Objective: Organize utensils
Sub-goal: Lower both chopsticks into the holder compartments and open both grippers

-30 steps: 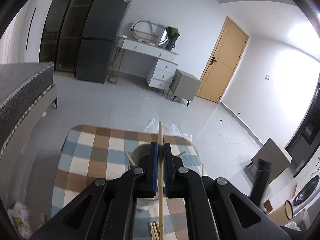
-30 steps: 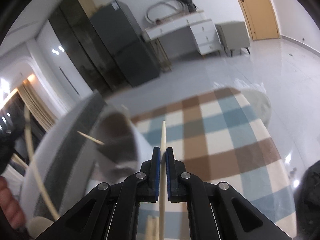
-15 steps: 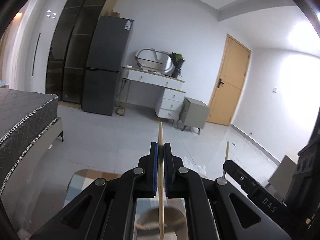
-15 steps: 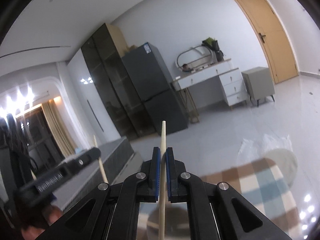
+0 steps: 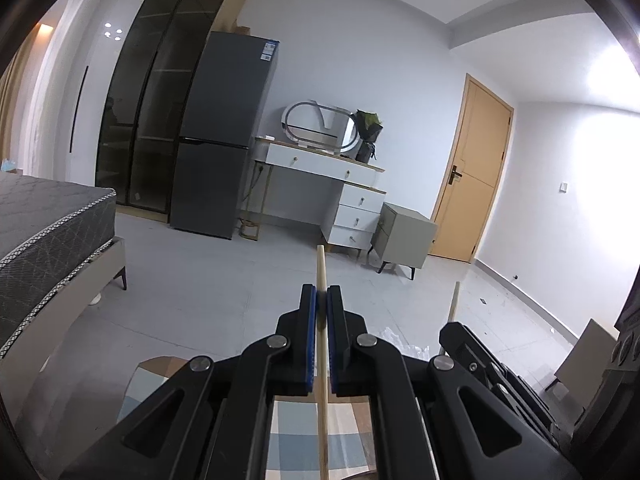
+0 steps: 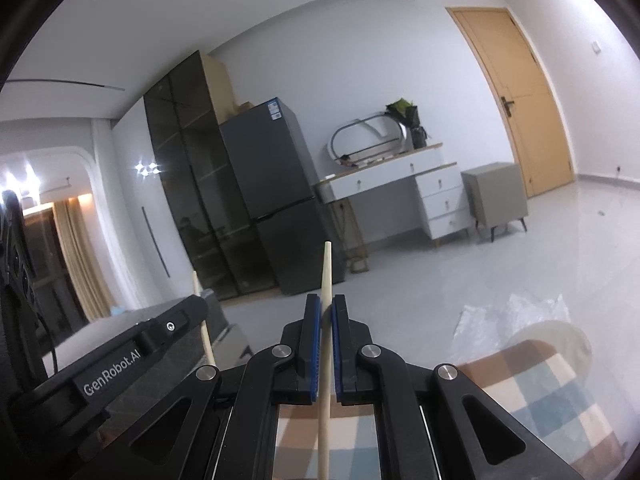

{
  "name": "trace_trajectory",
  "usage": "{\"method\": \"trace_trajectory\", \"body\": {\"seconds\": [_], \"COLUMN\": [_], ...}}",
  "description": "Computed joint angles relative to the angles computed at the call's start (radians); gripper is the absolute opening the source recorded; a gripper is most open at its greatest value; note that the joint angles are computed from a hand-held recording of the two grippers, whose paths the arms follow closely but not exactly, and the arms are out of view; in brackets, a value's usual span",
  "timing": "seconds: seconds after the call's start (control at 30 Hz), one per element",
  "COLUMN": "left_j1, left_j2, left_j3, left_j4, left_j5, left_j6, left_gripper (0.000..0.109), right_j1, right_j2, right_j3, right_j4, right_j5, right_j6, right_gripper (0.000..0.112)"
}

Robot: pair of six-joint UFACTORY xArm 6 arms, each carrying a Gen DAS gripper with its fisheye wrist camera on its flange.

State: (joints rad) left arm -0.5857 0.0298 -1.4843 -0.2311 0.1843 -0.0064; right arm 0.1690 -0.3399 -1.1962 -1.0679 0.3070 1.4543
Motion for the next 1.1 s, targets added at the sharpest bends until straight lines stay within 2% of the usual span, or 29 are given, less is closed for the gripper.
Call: {"method": "trace_trajectory", "body": {"seconds": [0.1,0.3,0.47,0.8,0.9,0.97,1.1], "left_j1": [-0.004,-0.008,-0.006,-0.007,-0.005,-0.005,0.022], "left_j2": [-0.006,-0.026,-0.043,-0.073,-0.086,-0.091,-0.080], "left_j3": [0.013,0.027,0.019,0.017,0.013,0.014,-0.034], "left_j4": [0.043,-0.015,-0.087,-0.161,-0.189,-0.156,-0.213], "left_j5": [-0.008,0.008,0.038,0.118,0.167,0.172,0.243], "left_j6": [-0.031,0.025,0.086,0.179,0.213,0.196,0.196], "left_gripper": [0.001,0.001,0.001,0.001,0.001,0.001,0.001], "right_j1": [0.008,0.023,0.013,0.033,0.052,0.071,0.078], "right_j2": [-0.003,-0.029,-0.056,-0.150,-0.179,-0.193,-0.197], "right_j3": [0.002,0.035,0.066,0.160,0.190,0.200,0.210], "right_j4": [-0.063,-0.121,-0.096,0.045,0.103,0.117,0.234], "right_j5": [0.026,0.054,0.034,0.007,0.020,0.052,0.061], "right_j6": [0.026,0.047,-0.003,-0.160,-0.225,-0.243,-0.339], "right_gripper": [0.005,0.005,0.005,0.005,0.005,0.005,0.004]}}
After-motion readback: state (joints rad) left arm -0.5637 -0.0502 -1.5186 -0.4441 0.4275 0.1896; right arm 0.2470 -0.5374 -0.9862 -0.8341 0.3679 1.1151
